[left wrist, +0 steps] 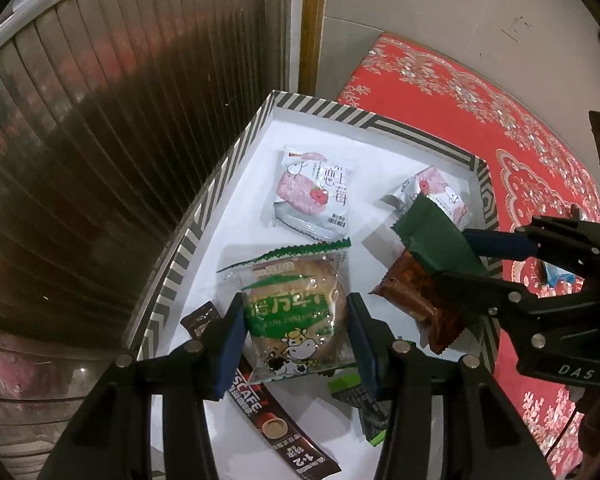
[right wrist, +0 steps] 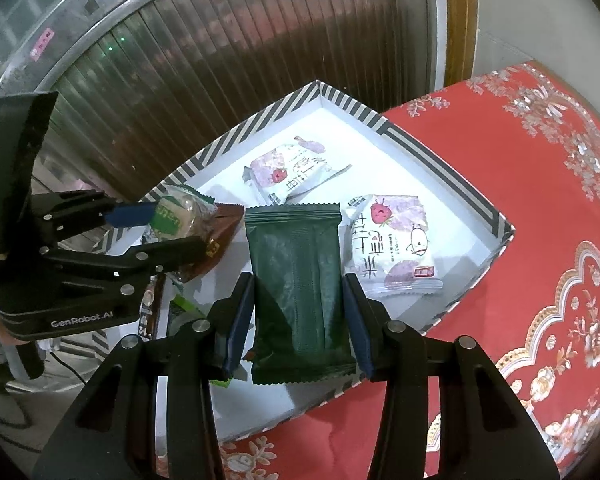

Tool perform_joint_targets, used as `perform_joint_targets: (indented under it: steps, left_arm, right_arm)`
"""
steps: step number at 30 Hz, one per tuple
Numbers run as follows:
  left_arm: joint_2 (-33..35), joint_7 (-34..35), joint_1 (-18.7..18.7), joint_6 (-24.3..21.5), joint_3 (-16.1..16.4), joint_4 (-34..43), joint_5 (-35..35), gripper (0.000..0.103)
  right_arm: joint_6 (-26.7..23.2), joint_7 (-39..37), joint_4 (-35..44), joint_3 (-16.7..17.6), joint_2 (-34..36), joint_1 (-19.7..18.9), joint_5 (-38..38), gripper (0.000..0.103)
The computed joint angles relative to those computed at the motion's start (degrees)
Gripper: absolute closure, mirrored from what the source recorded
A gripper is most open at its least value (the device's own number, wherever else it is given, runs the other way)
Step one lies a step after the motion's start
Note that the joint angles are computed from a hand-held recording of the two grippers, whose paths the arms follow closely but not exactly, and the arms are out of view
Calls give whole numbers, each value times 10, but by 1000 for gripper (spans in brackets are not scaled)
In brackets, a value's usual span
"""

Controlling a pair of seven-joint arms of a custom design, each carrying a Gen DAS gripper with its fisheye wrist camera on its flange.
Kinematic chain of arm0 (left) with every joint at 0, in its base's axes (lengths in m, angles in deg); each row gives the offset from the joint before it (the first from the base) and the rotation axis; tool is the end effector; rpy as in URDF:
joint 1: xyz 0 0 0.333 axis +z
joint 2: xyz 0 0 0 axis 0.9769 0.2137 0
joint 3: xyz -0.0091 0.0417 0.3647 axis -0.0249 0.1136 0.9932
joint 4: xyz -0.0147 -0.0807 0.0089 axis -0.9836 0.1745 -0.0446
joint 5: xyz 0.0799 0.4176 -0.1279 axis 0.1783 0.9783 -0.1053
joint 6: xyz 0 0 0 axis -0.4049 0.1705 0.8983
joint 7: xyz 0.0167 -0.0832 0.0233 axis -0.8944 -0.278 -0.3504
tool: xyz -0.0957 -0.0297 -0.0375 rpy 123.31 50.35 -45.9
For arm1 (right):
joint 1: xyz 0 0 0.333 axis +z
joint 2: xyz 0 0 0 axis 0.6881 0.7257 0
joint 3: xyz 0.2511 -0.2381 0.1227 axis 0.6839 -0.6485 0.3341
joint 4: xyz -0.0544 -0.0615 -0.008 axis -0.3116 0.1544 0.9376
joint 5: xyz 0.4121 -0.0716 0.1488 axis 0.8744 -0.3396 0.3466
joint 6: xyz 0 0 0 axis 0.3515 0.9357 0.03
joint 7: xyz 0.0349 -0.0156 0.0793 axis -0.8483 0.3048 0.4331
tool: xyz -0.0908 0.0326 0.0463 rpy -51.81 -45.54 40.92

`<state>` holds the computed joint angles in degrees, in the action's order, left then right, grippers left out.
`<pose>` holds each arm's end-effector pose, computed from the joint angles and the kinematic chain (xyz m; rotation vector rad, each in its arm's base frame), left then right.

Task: Organize snacks
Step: 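Lower both packets into the tray and open the left then right gripper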

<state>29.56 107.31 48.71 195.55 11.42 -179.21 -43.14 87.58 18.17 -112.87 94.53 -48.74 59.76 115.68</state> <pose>0.6100 -0.4684 0.4794 -2.0613 1.9381 -0.4412 0.6879 0.3332 0.4796 -2.3181 1.0615 0.1045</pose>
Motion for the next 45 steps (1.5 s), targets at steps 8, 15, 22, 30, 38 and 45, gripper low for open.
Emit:
perform_joint_targets:
  steps: [8,15,22,30,38,45]
  left_arm:
    - [3,-2,-2,-3,2,4,3,52]
    - [8,-12,-5,-14,4,13,8,51]
    - [10,-26,-6,-14,7,16,13,43]
    - [4,-43,-7,-11,9,11,26,34]
    - [-5,-64,-9,-7,11,9,47,28]
    - [0,-60,-13,-10,9,24,59,28]
  right_arm:
    - [-3,12,8,-1,10,7,-20,59]
    - [-12,14,14,1,15,5,-18,59]
    - [-13,24,15,-1,16,7,-24,57]
    - [-11,25,12,4,11,3,-9,49]
    - [5,10,-2,6,-6,-4,23,49]
    - [14,13,-15,1,-20,-5,33,49]
